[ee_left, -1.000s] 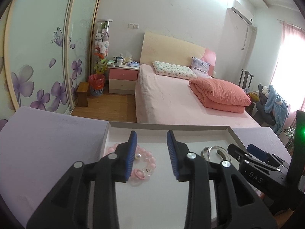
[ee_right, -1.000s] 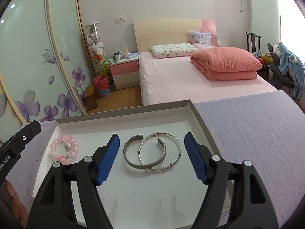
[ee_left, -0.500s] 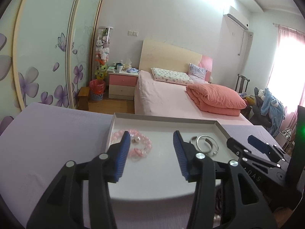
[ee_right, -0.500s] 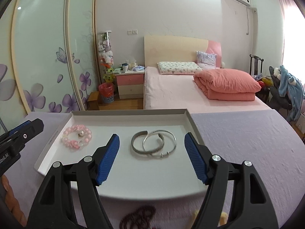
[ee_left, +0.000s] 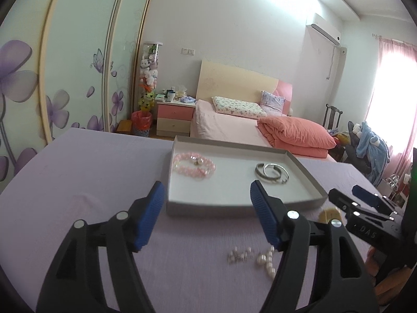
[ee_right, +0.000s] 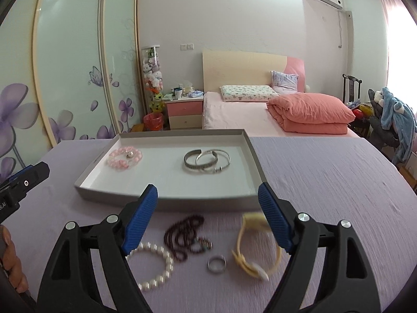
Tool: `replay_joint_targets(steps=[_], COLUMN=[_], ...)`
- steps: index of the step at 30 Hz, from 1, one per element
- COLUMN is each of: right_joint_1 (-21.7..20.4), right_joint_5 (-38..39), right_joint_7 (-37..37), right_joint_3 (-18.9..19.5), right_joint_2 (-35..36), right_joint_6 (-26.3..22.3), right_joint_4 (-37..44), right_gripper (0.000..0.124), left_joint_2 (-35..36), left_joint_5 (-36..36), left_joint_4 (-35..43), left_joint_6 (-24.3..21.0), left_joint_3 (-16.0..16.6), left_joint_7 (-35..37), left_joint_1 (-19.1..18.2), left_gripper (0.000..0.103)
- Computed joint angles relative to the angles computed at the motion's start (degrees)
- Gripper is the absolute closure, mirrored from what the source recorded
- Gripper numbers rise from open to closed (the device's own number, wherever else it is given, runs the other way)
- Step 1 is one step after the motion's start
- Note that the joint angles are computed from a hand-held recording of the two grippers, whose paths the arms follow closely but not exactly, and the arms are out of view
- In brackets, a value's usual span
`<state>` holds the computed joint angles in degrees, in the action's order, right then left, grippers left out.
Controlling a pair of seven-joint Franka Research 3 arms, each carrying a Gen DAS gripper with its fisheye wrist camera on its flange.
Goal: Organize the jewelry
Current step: 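Withdraw both tools from the tray toward the remaining jewelry, then close the right tool on the yellow watch strap while the left tool approaches the silver pendant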
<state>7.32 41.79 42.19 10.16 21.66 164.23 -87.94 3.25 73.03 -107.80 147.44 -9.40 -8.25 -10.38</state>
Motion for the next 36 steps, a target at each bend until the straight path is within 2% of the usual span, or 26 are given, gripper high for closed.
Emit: replay_joint_targets(steps=[6, 14, 19, 22, 26, 32, 36], right_joint_1=[-0.67, 0.64, 0.88, 0.79, 1.19, 1.88, 2.18], right_joint_5=[1.18, -3.3, -7.11, -9.9, -13.52, -18.62, -21.25], right_joint_7=[-0.87, 5.78, 10.05, 12.87, 15.45, 21.35, 24.29], right_joint_3=[-0.87, -4.3, -5.41, -6.0, -6.55, -7.93, -8.45], right_joint_2=[-3.78, -4.77, -3.11, -1.67, -0.24, 2.31, 3.85], right_joint_6=[-1.4, -2.4, -3.43, -6.21, -6.87, -8.25, -10.13], right_joint_4=[-5.83, -8.73, -7.34, -5.28, -3.3, 0.37, 2.55], right_gripper=[0.045, 0.045, 0.049, 0.06, 0.066, 0.066, 0.059], left_joint_2=[-3.21, -4.72, -4.24, -3.83, -3.54, -3.07, -2.49], left_joint_5=[-0.48, 0.85, 0.5, 0.58, 0.71, 1.57, 1.45], left_joint_4=[-4.48, -6.41, -6.34, -6.21, -6.06, -5.65, -5.18], left_joint_6=[-0.25, -2.55, -2.52, -2.4, -2.39, -1.93, -1.66], left_joint_3=[-1.27, -3.01, -3.03, -2.91, -2.75, -2.53, -2.33], left_joint_7=[-1.4, -2.63, -2.35, -2.63, -2.77, -3.26, -3.09], left_joint_1=[-0.31, -0.74, -0.78, -0.83, -0.95, -0.99, -1.15], left_gripper=[0.033, 0.032, 0.031, 0.031, 0.031, 0.031, 0.031])
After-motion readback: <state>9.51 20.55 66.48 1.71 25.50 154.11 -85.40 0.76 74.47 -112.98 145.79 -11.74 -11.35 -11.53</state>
